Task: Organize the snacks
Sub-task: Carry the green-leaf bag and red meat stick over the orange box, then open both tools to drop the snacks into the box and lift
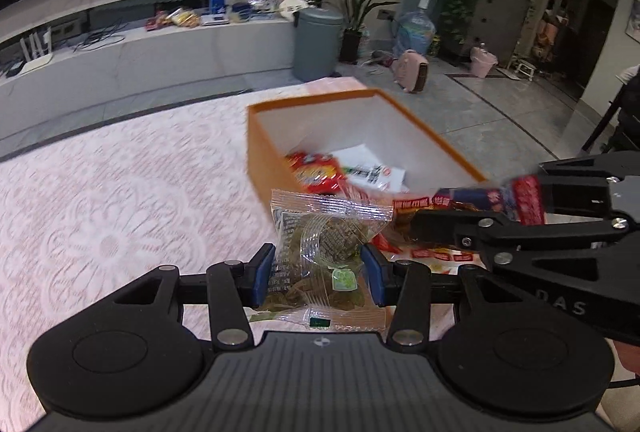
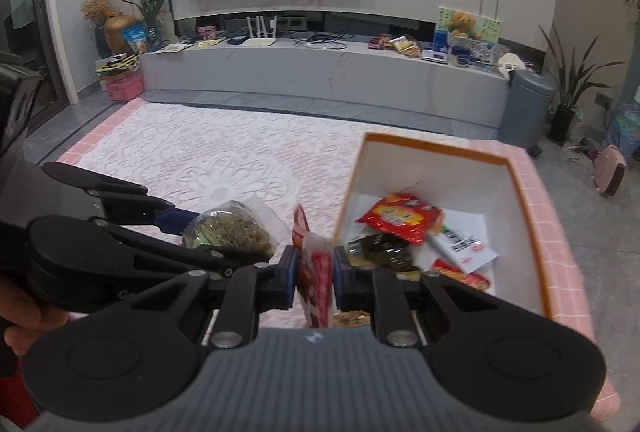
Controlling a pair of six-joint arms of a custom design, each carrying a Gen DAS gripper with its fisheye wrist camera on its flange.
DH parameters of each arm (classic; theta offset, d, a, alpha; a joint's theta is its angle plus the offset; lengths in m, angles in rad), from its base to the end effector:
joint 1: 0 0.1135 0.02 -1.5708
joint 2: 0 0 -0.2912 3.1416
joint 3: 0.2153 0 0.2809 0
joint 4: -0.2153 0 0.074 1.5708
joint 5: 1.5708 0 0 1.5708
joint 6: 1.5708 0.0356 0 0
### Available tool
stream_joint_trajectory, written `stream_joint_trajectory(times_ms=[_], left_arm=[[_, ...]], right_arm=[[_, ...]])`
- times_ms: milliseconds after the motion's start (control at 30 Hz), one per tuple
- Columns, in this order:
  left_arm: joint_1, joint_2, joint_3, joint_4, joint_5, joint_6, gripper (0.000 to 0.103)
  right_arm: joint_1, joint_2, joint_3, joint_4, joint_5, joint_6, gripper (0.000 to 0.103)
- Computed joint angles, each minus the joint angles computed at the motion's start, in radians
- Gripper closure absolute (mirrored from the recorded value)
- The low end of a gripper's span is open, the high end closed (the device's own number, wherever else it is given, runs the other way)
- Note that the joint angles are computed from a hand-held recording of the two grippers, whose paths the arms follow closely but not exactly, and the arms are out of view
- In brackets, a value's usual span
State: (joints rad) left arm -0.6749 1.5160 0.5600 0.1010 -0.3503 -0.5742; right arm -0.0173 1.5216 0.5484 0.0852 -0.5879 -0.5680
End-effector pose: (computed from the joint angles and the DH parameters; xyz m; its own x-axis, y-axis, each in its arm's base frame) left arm 0.2277 -0.1666 0.1336 -0.7179 -0.0789 -0.6916 0.0251 0.9900 -0.1390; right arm 0.2754 0.0150 0.1309 -0.4734 -0.4395 -0.7634 -0.7001 0.7137 0.0233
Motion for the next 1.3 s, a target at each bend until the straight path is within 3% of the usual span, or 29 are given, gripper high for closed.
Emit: stream_joint_trajectory(times_ms=[400, 833, 1033, 1300], left_arm=[[0.071, 0.196, 0.207, 0.002, 0.086, 0.101, 0.051], [0.204, 0.45, 0.479, -0.035, 0.28, 0.277, 0.051], [0.244, 0.566, 0.603, -0.08, 0.289, 0.375, 0.051], [0.255, 0.681, 0.686, -0.102, 0.272, 0.443, 0.051]], right_arm=[[-0.069, 0.214, 0.236, -0.067, 0.091, -0.066, 0.088], [-0.047, 0.528, 0.602, -0.209, 0.166, -0.033, 0.087], [-0.03, 0.684, 0.795, -0.245, 0.155, 0.023, 0.087], [0.016, 0.816, 0.901, -0.165, 0.174, 0.023, 0.088]])
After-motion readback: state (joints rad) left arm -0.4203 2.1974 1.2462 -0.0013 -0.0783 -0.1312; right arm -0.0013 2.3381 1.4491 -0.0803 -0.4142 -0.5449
